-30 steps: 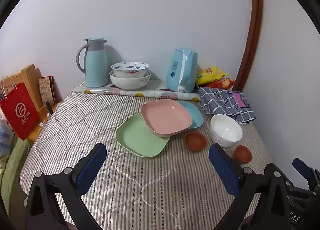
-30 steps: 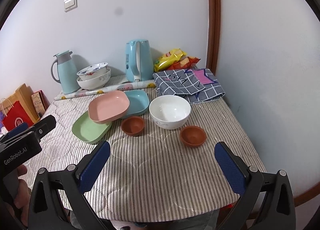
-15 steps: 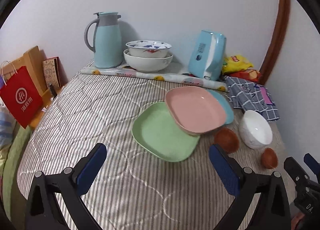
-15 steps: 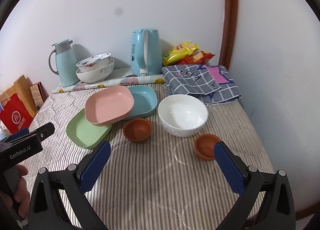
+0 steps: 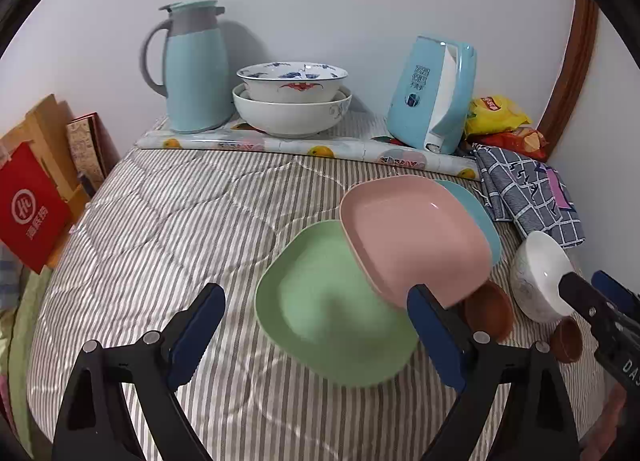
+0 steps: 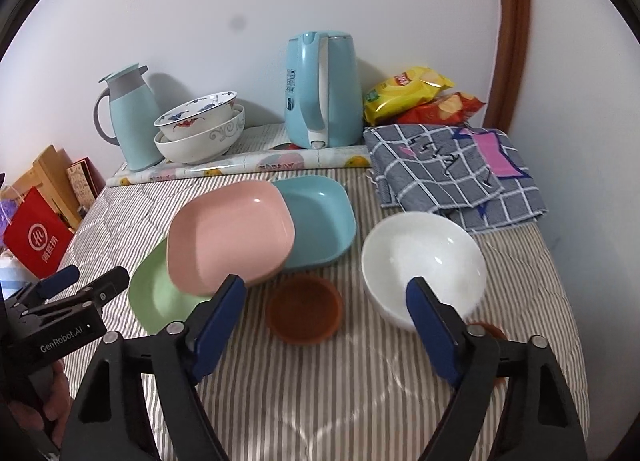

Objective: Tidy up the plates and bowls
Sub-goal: 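Move the right gripper to the pink plate rim and close on it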

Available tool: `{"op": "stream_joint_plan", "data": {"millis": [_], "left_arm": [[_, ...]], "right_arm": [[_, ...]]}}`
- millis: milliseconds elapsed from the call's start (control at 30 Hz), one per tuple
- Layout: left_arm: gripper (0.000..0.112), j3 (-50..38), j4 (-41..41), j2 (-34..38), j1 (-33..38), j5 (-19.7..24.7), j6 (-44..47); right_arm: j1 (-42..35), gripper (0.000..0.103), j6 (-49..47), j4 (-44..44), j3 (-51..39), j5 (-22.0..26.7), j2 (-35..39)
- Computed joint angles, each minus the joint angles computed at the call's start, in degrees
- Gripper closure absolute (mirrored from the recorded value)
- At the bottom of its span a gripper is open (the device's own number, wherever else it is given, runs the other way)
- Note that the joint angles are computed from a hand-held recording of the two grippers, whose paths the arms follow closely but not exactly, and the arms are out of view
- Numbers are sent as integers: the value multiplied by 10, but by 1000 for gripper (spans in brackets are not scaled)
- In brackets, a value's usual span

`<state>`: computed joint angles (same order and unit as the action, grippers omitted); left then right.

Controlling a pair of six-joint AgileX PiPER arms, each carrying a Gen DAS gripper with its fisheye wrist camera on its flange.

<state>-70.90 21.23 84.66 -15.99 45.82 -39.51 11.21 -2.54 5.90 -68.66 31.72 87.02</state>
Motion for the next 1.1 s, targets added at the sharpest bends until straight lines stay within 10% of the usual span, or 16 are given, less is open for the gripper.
{"op": "stream_joint_plan", "data": {"millis": [1100], "left_arm": [[90, -209, -252, 241, 104, -34, 254]], "right_arm": [[11, 68, -24, 48, -227, 94, 249]]}}
